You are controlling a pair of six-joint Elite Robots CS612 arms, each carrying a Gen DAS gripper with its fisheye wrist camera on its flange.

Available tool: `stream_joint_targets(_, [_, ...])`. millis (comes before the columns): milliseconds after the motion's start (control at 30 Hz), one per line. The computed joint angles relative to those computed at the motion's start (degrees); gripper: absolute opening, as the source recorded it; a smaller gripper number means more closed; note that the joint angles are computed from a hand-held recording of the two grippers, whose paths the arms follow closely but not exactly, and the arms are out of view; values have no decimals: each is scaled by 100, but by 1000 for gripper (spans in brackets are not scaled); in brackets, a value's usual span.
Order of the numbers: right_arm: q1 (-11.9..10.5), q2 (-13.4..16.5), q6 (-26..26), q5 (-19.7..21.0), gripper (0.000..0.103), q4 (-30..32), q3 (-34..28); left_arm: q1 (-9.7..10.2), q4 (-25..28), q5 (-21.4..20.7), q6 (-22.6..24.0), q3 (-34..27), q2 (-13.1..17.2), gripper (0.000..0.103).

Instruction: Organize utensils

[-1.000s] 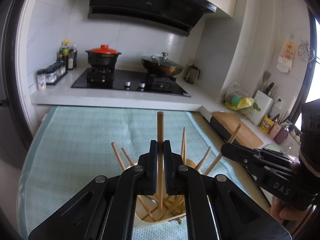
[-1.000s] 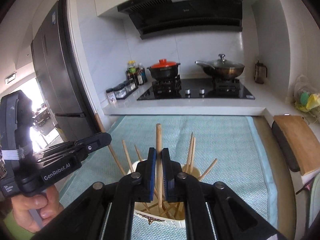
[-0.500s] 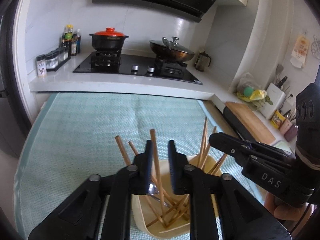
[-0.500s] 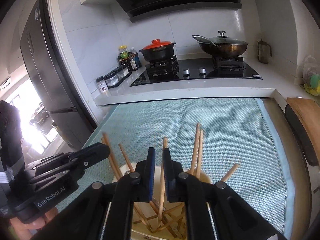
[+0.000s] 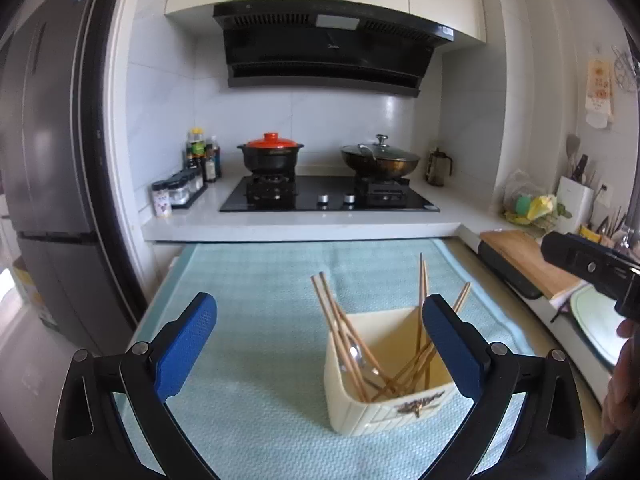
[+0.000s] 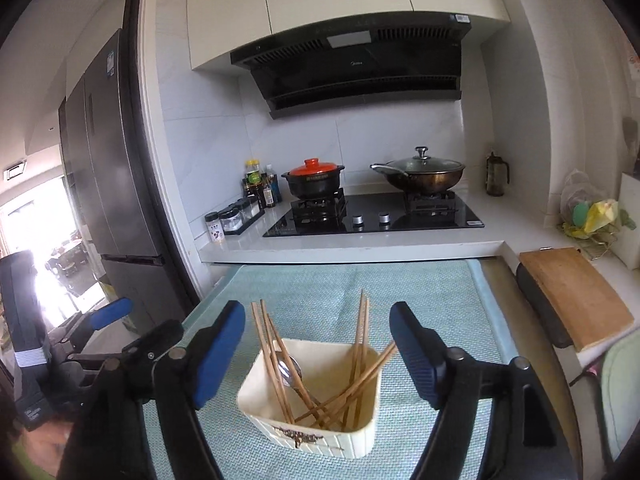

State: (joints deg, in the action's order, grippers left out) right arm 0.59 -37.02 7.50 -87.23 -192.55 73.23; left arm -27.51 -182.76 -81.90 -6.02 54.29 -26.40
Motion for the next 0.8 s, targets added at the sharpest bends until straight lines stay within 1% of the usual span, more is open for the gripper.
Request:
stream_joint_targets(67, [67,-147,-43,-331,82,-294,346,-33,-127,102,-29,473,-226,103])
stream_joint_targets(133, [135,-261,-112,-610,84,-412,625,-78,-72,341,-229,848,-419,103])
stream_joint_targets(200, [185,-349,-102,-720,84,-507,875,-122,86,621,-387,1107,-562,103])
stream_joint_targets(233, [211,-392,-86,-758,84,-513,987,-141,78,721,-417,1235,-620,103])
stream_joint_targets(333, [308,-521,-119,-957,85,-470,1290,-200,-39,1010,-417,1623,-789,103])
stream_joint_targets(400, [362,-591,-85,-1019,85,-591,1483,-231,-159,1140,-356,1893,-901,103])
stream_joint_targets(467, [378,-663,65,-921,85,-706,1681,-238,-188,1115,-290,2083,-984,103])
stream_joint_targets(533, [392,-727,186,-844,85,-680,1834,-228,-153,1010,-334,2236,-1060,103])
stream_joint_targets(633, [416,-778,241,-794,85,-647,1971,-226,-186,877,-449,2482,-1178,103])
stream_joint_targets(700, [427,-813,277,-756,85,-597,2046,-243,-228,877,-425,2599,-1236,103])
stream_joint_targets(800, [475,-865,220,-892,85,-541,2116,-280,-311,901,-367,2744,-1317,103])
